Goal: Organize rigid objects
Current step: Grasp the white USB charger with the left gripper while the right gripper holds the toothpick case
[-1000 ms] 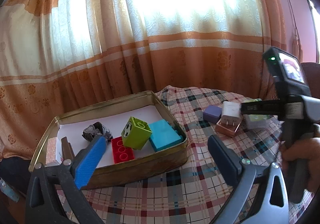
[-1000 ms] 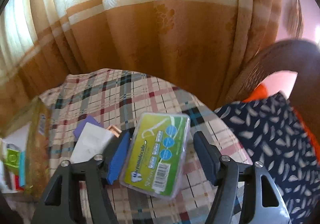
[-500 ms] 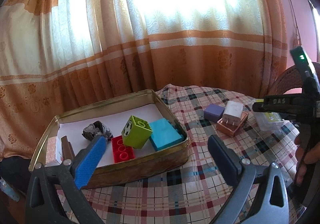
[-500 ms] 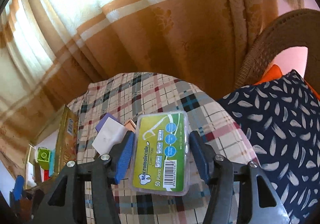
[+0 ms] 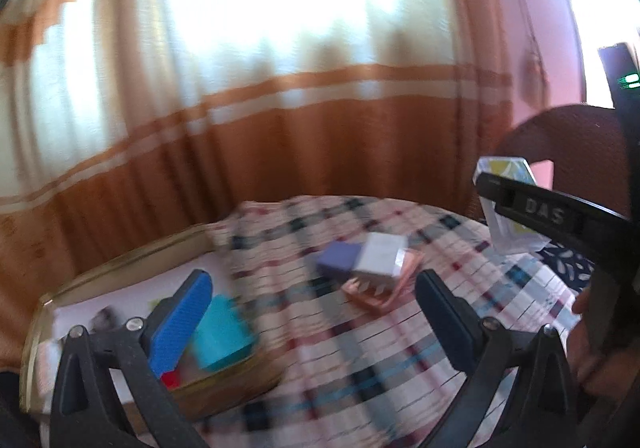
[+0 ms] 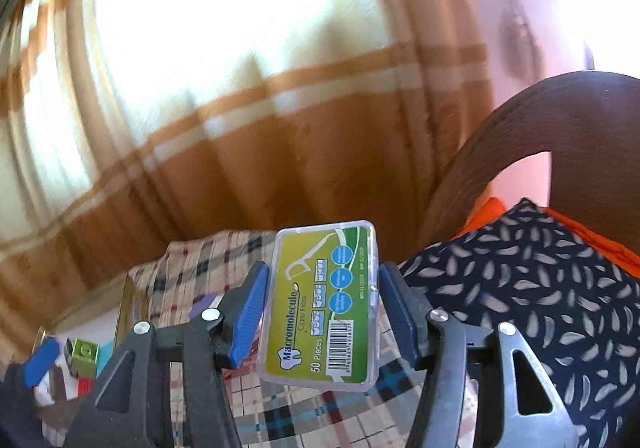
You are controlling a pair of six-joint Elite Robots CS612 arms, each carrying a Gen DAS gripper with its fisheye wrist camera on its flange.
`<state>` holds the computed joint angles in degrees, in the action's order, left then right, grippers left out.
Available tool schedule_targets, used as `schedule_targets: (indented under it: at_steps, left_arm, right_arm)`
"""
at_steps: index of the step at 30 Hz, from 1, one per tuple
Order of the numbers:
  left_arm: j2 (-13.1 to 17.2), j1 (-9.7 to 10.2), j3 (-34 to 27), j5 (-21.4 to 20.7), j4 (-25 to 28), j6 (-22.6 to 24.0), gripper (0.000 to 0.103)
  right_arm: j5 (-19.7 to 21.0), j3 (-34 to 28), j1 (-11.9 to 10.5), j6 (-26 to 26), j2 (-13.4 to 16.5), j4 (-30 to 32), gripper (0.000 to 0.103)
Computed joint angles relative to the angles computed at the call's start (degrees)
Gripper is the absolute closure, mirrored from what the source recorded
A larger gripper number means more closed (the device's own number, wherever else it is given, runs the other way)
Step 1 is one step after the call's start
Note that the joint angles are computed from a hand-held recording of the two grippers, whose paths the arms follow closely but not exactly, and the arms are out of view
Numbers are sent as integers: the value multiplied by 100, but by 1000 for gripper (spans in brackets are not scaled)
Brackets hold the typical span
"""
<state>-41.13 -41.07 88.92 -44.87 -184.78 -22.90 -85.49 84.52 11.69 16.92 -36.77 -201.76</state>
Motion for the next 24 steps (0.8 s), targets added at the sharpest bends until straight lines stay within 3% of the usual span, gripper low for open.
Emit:
schedule_targets:
  at_steps: [6, 16, 19, 20, 21, 24]
  left_arm:
    - [274, 162, -632, -730, 744, 308, 9]
    - [401, 475, -1103, -1748, 1662, -396, 40]
    - [402, 455, -1094, -1685, 1673, -350, 42]
    - [401, 454, -1082, -1720, 1625, -310, 50]
    - [395, 443, -1071, -1760, 1615, -298, 66]
    - [356, 417, -978, -1682, 1473, -367, 66]
  right_arm:
    - [-136, 11, 3, 98, 10, -117, 44]
    - [60, 24, -35, 144, 7, -30, 44]
    - [97, 10, -44, 162, 3, 68, 44]
    - [102, 7, -47, 174, 2, 93, 44]
    - [107, 2, -47, 170, 1, 120, 44]
    - [102, 5, -40, 144, -7, 141, 44]
